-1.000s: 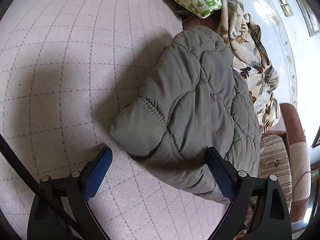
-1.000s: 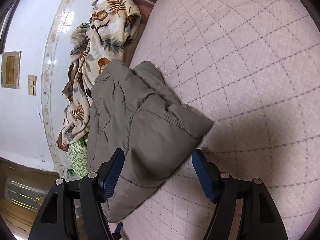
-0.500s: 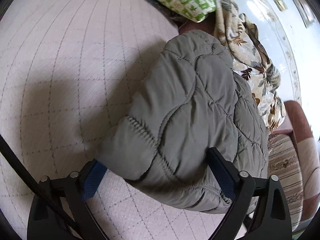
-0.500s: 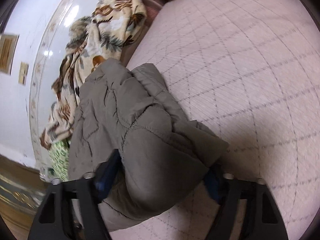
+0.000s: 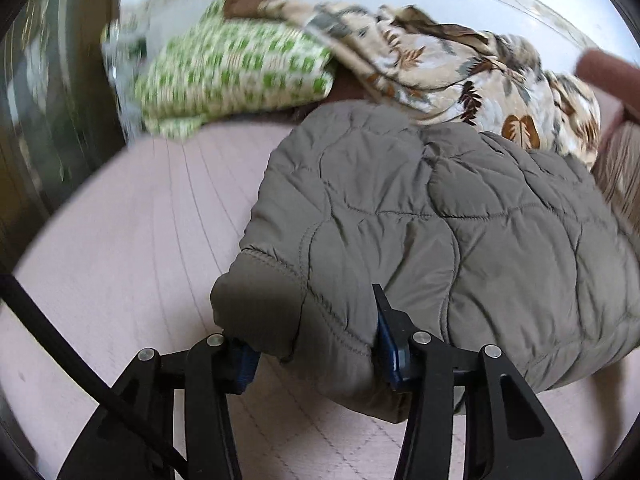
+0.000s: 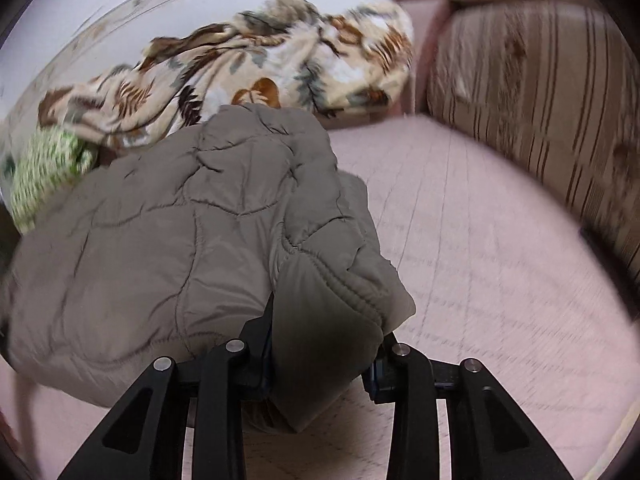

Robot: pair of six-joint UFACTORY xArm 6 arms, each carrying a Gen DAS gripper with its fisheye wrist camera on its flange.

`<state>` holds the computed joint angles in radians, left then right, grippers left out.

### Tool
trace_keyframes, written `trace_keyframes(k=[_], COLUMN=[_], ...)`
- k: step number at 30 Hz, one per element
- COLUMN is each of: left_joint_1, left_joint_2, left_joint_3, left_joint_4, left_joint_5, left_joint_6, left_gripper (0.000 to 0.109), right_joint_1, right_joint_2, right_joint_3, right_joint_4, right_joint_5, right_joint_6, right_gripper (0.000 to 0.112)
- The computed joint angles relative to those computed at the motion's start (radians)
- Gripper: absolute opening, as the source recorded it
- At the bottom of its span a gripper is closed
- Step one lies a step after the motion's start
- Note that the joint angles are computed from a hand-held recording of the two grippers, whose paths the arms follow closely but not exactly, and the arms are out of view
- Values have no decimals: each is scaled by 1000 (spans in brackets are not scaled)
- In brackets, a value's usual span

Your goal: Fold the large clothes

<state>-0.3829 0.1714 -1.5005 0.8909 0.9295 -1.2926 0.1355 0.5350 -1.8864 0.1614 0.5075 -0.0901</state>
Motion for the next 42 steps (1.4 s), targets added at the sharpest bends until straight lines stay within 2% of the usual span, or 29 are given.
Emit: trace_keyframes(k=[8, 10, 16, 26, 34, 42], left_joint_1=[-21, -23, -42, -149, -211, -251], left_joint_2=[-18, -30, -86, -198, -254, -284], left_joint_3=[-3, 7, 60, 175, 253, 293], left_joint_4=[76, 81, 105, 192, 214, 221], left_joint_5=[31, 26, 20, 85, 122, 152], left_joint_6=[-27, -40, -62, -135, -162, -188], left_gripper=[47, 47, 47, 47, 47, 47], right_joint_1=[20, 20, 13, -4, -5, -2], right_joint_2=[-69, -86, -149, -340, -452, -511], right_joint_3=[100, 123, 202, 472, 629, 710], right_joint_4=[-288, -310, -261, -118, 77, 174], right_joint_5=[-162, -192, -245, -401, -457, -484], right_joint_6=[96, 102, 53, -87, -281, -374], right_gripper=[35, 35, 35, 35, 35, 35])
